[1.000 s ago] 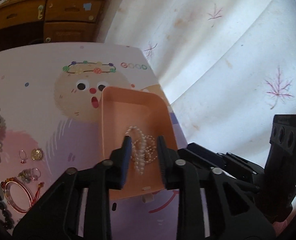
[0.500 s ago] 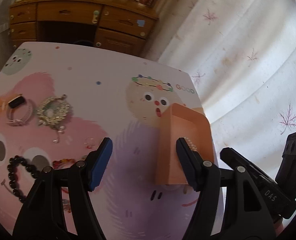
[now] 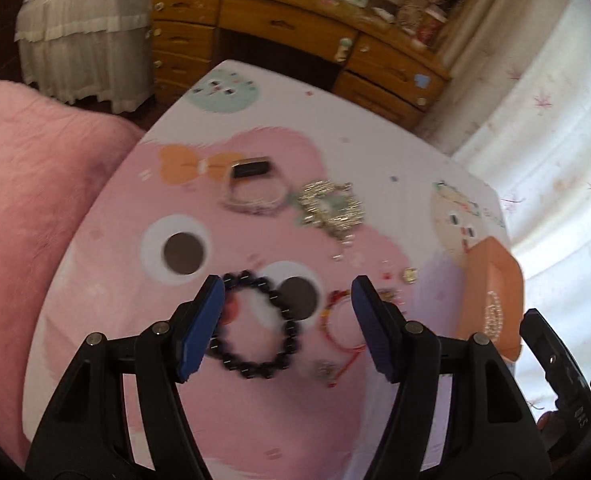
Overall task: Organize jewelry
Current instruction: 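Grasp the black bead bracelet with the left tool while the right tool grasps a small charm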
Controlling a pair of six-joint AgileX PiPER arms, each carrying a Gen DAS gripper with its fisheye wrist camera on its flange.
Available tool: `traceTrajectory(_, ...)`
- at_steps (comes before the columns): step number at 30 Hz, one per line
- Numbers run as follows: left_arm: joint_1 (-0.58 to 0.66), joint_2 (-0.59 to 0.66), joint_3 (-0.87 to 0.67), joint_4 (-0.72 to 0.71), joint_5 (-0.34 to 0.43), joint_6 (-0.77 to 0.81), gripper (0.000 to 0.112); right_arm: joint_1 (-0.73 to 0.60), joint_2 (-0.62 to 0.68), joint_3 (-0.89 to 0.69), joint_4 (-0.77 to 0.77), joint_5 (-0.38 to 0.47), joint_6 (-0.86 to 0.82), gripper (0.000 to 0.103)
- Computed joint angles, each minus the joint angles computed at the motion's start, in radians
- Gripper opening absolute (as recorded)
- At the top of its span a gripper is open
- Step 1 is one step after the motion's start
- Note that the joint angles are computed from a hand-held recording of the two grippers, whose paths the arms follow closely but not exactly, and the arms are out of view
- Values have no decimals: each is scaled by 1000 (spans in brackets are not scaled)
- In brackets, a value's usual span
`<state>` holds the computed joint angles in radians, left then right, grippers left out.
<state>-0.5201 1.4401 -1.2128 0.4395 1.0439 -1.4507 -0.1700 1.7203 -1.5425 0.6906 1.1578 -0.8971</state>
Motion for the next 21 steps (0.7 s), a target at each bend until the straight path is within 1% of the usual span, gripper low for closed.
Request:
traceTrajectory(2,17,-29,56,-23,-12,-8,63,48,-54,104,-11,-67,-53,77)
traceTrajectory(6,66,-61,165,-99,-98,13,63,162,-146,297,-43,-194,-158,77)
traceTrajectory(9,104,-55,217,-168,-167,60,62,248,-174,416,-67,-301,-205,76)
traceTrajectory(11,126,-42,241,-206,-206,89,61,292,-182,488,-64,-373,-253,72)
traceTrajectory(12,131,-29,249,-220,-228,97,60,316,-173,521,-69,-425,-275,70)
traceTrajectory(14,154,-15,267,-254,-261,134,56,364,-160,571,-93,-509,-299,61)
traceTrajectory(16,160,-2,276,-258,-277,152,52,393,-140,600,-122,-564,-300,51)
traceTrajectory(18,161,21,266,-254,-270,175,47,405,-110,610,-123,-600,-319,45)
traceTrajectory(21,169,41,257,-250,-270,212,43,427,-77,613,-138,-633,-301,39)
